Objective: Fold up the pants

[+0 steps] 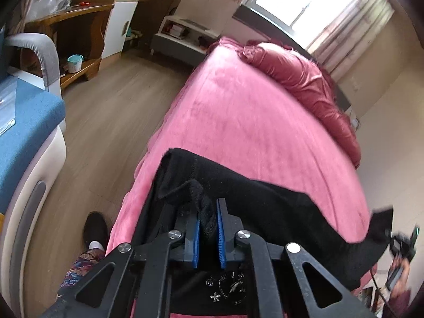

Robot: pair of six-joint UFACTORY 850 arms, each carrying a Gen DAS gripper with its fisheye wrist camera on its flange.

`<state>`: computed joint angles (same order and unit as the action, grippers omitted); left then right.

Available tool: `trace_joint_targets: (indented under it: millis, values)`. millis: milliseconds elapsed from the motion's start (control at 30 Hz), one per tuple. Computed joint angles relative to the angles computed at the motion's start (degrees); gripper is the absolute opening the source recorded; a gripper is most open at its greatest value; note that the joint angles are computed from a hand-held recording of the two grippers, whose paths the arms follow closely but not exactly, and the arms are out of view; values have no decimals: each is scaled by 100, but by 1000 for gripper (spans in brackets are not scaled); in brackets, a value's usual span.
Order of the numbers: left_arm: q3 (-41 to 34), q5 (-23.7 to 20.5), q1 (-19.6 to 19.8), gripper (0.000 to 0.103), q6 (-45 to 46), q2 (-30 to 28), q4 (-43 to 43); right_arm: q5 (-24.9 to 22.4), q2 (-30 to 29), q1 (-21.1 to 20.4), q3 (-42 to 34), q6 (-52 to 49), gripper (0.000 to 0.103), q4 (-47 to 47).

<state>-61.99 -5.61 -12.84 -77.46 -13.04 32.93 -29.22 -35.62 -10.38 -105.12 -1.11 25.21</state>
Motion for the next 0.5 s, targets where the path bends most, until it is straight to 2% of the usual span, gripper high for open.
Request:
trace_joint_targets:
  millis: [67, 167, 233, 367, 500]
  values:
    - [79, -7, 32, 10, -673, 107, 672, 368, 608, -270, 940, -612, 7, 929]
    - [173, -54, 48, 10, -790, 188, 735, 526, 1082, -688, 1951, -1220, 7, 1850]
    - [174, -146, 28, 10, -564, 174, 525, 389, 1123, -896, 2318, -1675, 7, 2549]
    - [115, -354, -63, 10, -266, 69, 210, 215, 963, -1209, 2851, -1978, 7, 3218]
    - [117, -532, -131, 10, -95, 11, -19, 127, 826, -1430, 3133, -2227, 15, 3731]
